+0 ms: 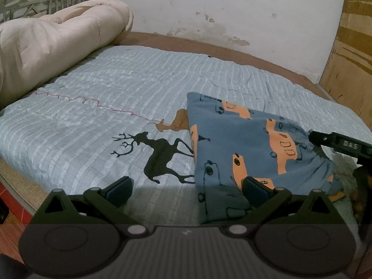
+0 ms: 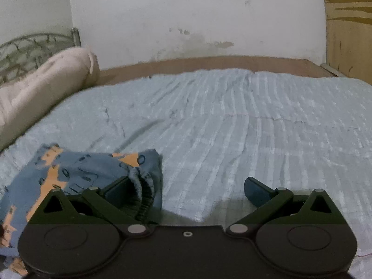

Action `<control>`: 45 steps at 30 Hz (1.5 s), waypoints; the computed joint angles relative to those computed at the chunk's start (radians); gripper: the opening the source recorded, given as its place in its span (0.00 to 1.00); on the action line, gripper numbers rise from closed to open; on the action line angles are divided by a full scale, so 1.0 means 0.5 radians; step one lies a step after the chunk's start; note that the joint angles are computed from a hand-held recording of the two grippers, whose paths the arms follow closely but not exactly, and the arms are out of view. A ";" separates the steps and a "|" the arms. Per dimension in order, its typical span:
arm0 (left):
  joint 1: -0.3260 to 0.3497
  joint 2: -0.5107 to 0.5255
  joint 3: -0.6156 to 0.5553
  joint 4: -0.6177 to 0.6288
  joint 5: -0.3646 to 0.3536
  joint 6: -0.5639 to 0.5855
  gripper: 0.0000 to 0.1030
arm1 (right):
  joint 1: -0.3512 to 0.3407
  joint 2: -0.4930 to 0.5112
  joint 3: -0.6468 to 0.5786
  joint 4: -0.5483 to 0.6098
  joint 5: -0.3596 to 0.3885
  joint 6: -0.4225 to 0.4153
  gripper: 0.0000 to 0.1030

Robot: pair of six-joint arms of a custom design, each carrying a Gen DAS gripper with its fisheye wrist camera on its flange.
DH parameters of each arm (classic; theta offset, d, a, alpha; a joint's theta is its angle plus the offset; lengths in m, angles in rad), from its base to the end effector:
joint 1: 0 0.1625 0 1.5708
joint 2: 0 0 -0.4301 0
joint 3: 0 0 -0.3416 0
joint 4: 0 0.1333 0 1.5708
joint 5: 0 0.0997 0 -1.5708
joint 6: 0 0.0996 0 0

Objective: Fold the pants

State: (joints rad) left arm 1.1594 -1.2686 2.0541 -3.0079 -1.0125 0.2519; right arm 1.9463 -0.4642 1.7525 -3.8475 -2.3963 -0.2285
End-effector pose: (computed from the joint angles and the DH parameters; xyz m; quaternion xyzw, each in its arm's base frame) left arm -0.0294 -0.5327 0.3248 0.2131 0.8898 -0.3275 0.2357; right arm 0.2727 -0.5278 0.0731 0.0582 -0.8265 0.4593 0.3203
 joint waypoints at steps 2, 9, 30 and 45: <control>-0.002 -0.014 -0.016 0.044 -0.023 -0.032 0.99 | -0.001 -0.023 0.065 -0.107 0.104 -0.014 0.99; -0.018 -0.016 -0.005 0.070 -0.045 -0.027 0.99 | -0.063 -0.140 0.286 -0.108 0.567 0.170 0.99; -0.018 -0.009 0.002 0.072 -0.034 0.010 0.99 | -0.182 -0.228 0.287 0.172 0.926 0.271 0.99; 0.018 -0.012 -0.033 0.037 -0.234 0.011 0.99 | -0.308 -0.238 0.357 0.082 1.210 0.352 0.99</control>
State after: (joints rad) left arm 1.1684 -1.2746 2.0375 -2.9896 -1.1296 0.2574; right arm 1.7924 -0.5832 1.9309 -3.8063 -1.7911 -0.0522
